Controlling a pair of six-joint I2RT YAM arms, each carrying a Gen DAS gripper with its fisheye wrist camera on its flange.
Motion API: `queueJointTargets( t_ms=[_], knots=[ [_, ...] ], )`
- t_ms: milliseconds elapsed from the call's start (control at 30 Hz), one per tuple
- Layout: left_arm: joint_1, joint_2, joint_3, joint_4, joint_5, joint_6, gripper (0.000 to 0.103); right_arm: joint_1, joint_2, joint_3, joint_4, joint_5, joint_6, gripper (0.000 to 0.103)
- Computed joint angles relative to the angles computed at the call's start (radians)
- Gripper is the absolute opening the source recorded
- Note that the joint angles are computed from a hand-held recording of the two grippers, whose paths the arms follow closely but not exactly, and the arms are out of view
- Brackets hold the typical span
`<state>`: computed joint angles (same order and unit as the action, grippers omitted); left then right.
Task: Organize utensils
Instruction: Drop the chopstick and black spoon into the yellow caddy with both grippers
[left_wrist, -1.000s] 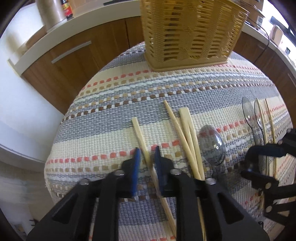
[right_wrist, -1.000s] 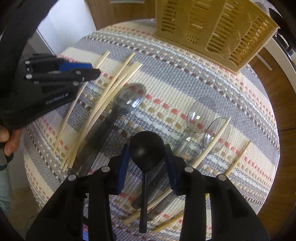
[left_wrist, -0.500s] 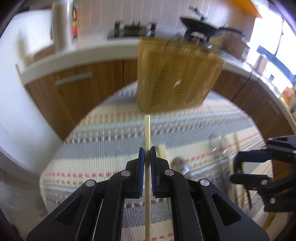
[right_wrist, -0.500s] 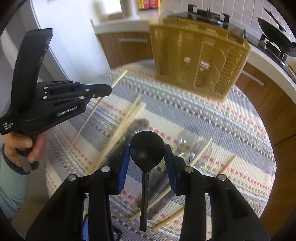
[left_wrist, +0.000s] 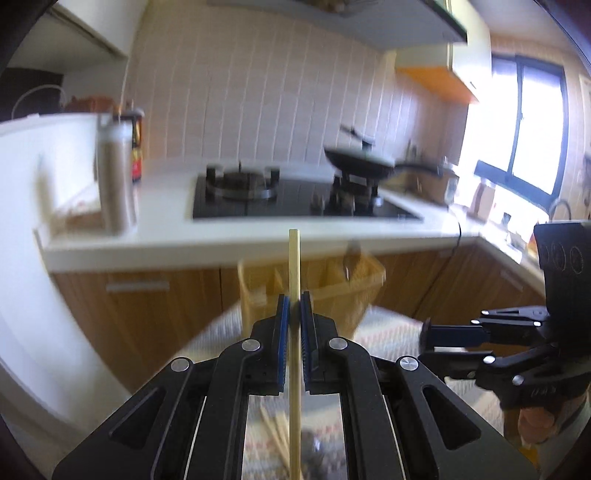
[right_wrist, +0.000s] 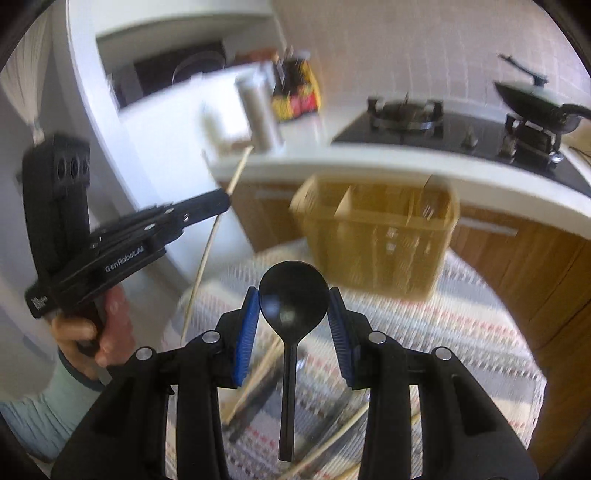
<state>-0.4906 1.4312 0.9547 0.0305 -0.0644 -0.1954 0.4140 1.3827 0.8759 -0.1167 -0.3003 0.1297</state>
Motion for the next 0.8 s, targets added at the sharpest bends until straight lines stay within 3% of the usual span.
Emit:
queueJointTargets(
  t_ms=[267, 467, 567, 800],
  knots=[
    [0.056, 0.153, 0.153, 0.182, 0.052, -0.028, 0.004, -0.142, 0.036, 0.089, 0.174, -0.014, 0.064, 0.034],
    [0.065, 0.291, 0.288, 0.279, 0.015, -0.038, 0.004, -0.162, 0.131, 0.156, 0.325, 0.076, 0.085, 0.034],
    [0.069, 0.354, 0.332, 0.343, -0.002, -0.034, 0.004, -0.183, 0.218, 0.216, 0.368, 0.068, 0.115, 0.034],
    [0.077, 0.467, 0.399, 0.404, -0.03, -0.025, 0.004, -0.167, 0.358, 0.298, 0.464, 0.227, 0.088, 0.034]
  ],
)
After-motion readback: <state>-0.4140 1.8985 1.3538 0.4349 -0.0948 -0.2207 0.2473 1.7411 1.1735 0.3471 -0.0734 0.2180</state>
